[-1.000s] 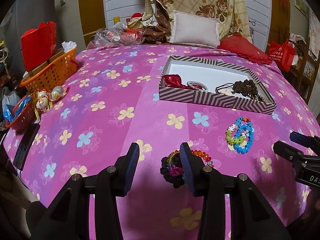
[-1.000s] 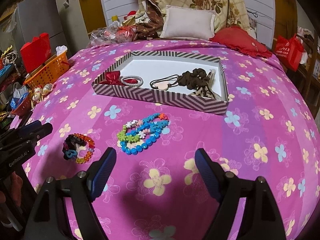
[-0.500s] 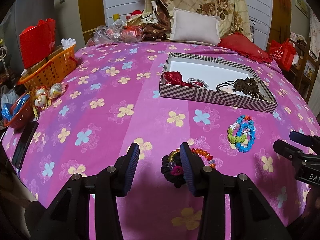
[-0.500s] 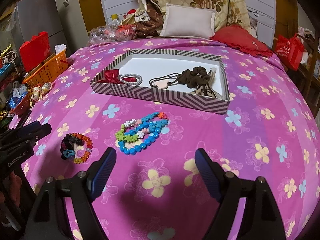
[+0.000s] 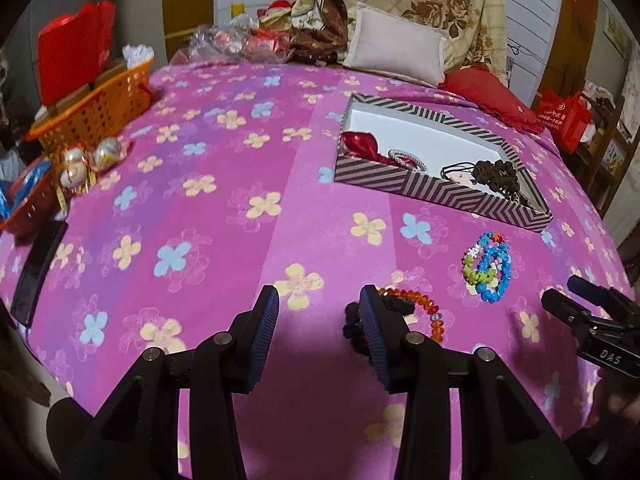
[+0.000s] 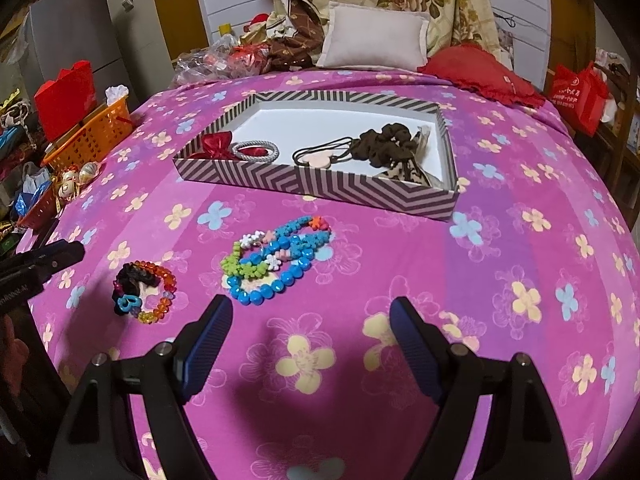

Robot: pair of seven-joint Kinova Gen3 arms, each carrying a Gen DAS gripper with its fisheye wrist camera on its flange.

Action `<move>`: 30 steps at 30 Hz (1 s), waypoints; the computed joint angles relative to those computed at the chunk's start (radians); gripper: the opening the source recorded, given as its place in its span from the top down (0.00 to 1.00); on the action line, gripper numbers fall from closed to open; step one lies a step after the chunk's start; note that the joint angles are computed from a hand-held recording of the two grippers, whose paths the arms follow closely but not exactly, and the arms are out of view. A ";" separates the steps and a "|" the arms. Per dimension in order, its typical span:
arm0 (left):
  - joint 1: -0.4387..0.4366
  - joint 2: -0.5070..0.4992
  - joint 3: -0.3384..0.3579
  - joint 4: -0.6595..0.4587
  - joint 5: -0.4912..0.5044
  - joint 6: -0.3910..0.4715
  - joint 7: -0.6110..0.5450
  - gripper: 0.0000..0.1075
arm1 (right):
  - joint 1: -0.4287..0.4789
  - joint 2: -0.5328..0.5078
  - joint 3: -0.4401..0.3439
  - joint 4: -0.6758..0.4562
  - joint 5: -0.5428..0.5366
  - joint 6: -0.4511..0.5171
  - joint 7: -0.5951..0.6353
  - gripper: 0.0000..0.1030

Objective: Organize jewelry
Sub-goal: 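Grasp the black scrunchie with orange bead bracelet in the left gripper and lift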

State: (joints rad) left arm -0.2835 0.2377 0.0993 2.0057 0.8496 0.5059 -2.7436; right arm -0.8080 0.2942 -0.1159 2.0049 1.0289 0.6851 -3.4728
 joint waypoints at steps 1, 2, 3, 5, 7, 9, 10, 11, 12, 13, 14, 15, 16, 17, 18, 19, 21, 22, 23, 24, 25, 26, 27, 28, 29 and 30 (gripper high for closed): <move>-0.006 0.009 -0.006 -0.014 -0.008 0.026 0.011 0.73 | 0.002 0.001 0.000 0.002 0.001 -0.004 -0.001 0.19; -0.019 0.018 -0.008 -0.025 -0.003 0.054 0.009 0.73 | 0.003 0.003 0.001 0.002 0.001 -0.008 -0.002 0.19; -0.028 0.023 -0.008 -0.029 0.003 0.069 0.001 0.73 | 0.004 0.005 0.002 0.004 0.003 -0.013 -0.003 0.19; -0.030 0.029 -0.012 -0.038 -0.013 0.094 -0.008 0.73 | 0.006 0.008 0.003 0.005 0.003 -0.024 0.000 0.19; -0.033 0.035 -0.014 -0.048 -0.035 0.132 -0.018 0.73 | 0.006 0.011 0.004 0.004 0.001 -0.031 0.009 0.19; -0.042 0.042 -0.005 -0.054 -0.055 0.173 -0.032 0.73 | 0.002 0.013 0.008 0.003 0.003 -0.032 0.008 0.19; -0.030 0.043 -0.012 -0.053 -0.063 0.174 -0.035 0.73 | 0.002 0.013 0.010 0.003 0.002 -0.034 0.005 0.19; -0.013 0.041 -0.017 -0.047 -0.075 0.159 -0.034 0.73 | 0.002 0.013 0.012 0.004 0.005 -0.041 0.000 0.19; -0.006 0.041 -0.015 -0.040 -0.079 0.143 -0.035 0.73 | 0.001 0.012 0.015 0.008 0.014 -0.051 -0.011 0.19; 0.001 0.042 -0.014 -0.034 -0.085 0.130 -0.034 0.73 | 0.000 0.011 0.017 0.011 0.023 -0.059 -0.018 0.19; 0.005 0.047 -0.013 -0.034 -0.093 0.130 -0.033 0.73 | -0.001 0.010 0.016 0.013 0.031 -0.064 -0.019 0.19; 0.003 0.052 -0.010 -0.036 -0.095 0.138 -0.033 0.73 | -0.001 0.011 0.016 0.012 0.034 -0.065 -0.015 0.19; 0.000 0.055 -0.008 -0.039 -0.096 0.145 -0.034 0.73 | -0.003 0.013 0.014 0.009 0.035 -0.061 -0.007 0.19; -0.003 0.058 -0.006 -0.041 -0.095 0.154 -0.036 0.73 | -0.005 0.015 0.013 0.007 0.036 -0.055 -0.002 0.19; -0.008 0.061 -0.004 -0.043 -0.093 0.164 -0.039 0.73 | -0.005 0.015 0.013 0.007 0.038 -0.054 -0.002 0.19; -0.011 0.062 -0.003 -0.045 -0.090 0.173 -0.042 0.73 | -0.005 0.014 0.015 0.008 0.041 -0.058 -0.006 0.19; -0.011 0.065 -0.003 -0.051 -0.089 0.183 -0.043 0.73 | 0.000 0.015 0.017 0.010 0.044 -0.070 -0.015 0.19; -0.007 0.068 -0.004 -0.057 -0.093 0.189 -0.037 0.73 | 0.002 0.018 0.017 0.010 0.042 -0.073 -0.014 0.19; -0.004 0.071 -0.004 -0.063 -0.097 0.195 -0.031 0.73 | 0.005 0.021 0.017 0.006 0.037 -0.075 -0.007 0.19; -0.004 0.073 -0.003 -0.067 -0.097 0.201 -0.030 0.73 | 0.005 0.023 0.018 0.005 0.034 -0.076 -0.003 0.19; -0.006 0.076 -0.001 -0.070 -0.094 0.211 -0.034 0.73 | 0.005 0.025 0.019 0.003 0.032 -0.078 0.002 0.19; -0.007 0.077 0.001 -0.071 -0.094 0.219 -0.038 0.73 | 0.003 0.026 0.021 0.002 0.035 -0.080 0.004 0.19; -0.006 0.078 0.002 -0.071 -0.097 0.228 -0.046 0.73 | 0.000 0.026 0.022 0.003 0.039 -0.083 0.005 0.19; -0.005 0.078 0.002 -0.071 -0.099 0.231 -0.052 0.73 | -0.001 0.025 0.023 0.004 0.043 -0.086 0.006 0.19; -0.004 0.075 0.003 -0.066 -0.098 0.230 -0.063 0.73 | -0.002 0.024 0.024 0.005 0.047 -0.091 0.008 0.19; 0.000 0.070 0.004 -0.057 -0.099 0.221 -0.075 0.73 | -0.002 0.023 0.024 0.007 0.053 -0.100 0.010 0.19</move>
State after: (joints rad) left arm -0.2840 0.3079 0.1033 1.9482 0.7508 0.7266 -2.8184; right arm -0.8099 0.3171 -0.0915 2.0118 1.0824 0.5850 -3.4632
